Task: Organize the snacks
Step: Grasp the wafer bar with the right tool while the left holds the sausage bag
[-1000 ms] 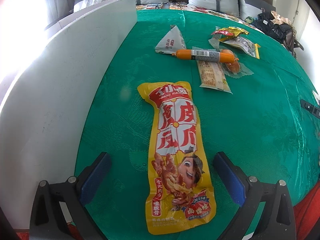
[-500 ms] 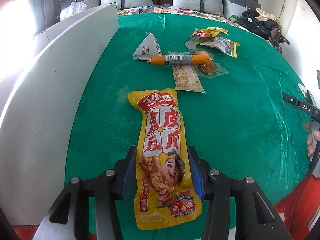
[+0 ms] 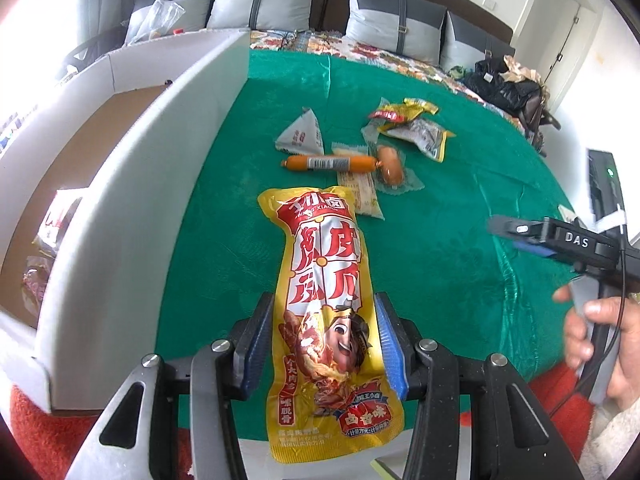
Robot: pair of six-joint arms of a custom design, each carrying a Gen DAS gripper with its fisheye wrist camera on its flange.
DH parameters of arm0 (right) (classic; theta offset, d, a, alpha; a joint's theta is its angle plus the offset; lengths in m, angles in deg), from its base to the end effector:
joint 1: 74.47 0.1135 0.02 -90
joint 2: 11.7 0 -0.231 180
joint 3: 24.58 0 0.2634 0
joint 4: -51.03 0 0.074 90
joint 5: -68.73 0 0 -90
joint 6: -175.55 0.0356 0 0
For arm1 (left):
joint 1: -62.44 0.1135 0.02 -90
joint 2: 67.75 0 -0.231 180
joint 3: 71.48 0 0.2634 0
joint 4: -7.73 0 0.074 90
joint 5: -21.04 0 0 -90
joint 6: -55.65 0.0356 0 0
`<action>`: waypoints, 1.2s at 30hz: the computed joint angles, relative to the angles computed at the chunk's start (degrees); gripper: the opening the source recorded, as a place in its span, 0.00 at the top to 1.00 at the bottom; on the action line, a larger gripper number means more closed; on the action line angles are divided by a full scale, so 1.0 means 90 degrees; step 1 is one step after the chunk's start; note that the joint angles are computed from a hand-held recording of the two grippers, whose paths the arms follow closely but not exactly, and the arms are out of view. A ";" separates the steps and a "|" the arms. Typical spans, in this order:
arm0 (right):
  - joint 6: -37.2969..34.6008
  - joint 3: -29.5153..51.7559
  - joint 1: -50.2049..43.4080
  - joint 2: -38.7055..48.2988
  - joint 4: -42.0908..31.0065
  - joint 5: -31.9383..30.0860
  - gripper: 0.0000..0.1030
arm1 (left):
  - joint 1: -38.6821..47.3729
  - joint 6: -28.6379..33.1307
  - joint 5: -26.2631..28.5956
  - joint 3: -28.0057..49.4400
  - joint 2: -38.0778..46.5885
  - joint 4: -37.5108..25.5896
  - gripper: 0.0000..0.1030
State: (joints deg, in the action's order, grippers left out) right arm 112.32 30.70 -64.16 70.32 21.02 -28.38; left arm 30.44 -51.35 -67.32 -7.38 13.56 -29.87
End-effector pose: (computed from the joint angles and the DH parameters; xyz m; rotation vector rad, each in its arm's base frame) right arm 0.2777 0.0550 0.1323 0.3246 2.5815 0.4002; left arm 0.2538 -0.1598 0.1744 0.3469 2.5459 -0.3714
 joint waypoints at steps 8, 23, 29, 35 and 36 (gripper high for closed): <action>0.0447 0.4009 0.1847 0.3371 -0.1262 0.0484 0.11 | 0.0458 0.0000 0.0017 -0.0510 -0.1139 -0.0249 0.54; -0.0142 0.2165 0.1590 0.1766 -0.1068 0.0007 0.72 | 0.0816 -0.0029 0.0471 -0.0735 -0.1450 -0.0191 0.54; -0.0593 0.1320 0.1217 0.0772 -0.1591 -0.0141 0.67 | 0.0684 -0.0133 0.0582 -0.0659 -0.1147 -0.0051 0.54; -0.0651 0.2102 0.1668 0.1465 -0.1946 0.0814 0.34 | 0.0610 -0.0061 0.0482 -0.0631 -0.1238 -0.0115 0.54; -0.0784 0.2218 0.1591 0.1585 -0.2000 0.0814 0.34 | 0.0619 -0.0055 0.0477 -0.0621 -0.1246 -0.0127 0.54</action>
State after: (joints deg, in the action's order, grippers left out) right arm 105.26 50.66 -49.83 84.59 3.02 -21.05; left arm 36.01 -51.85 -63.02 -12.96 2.34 -31.02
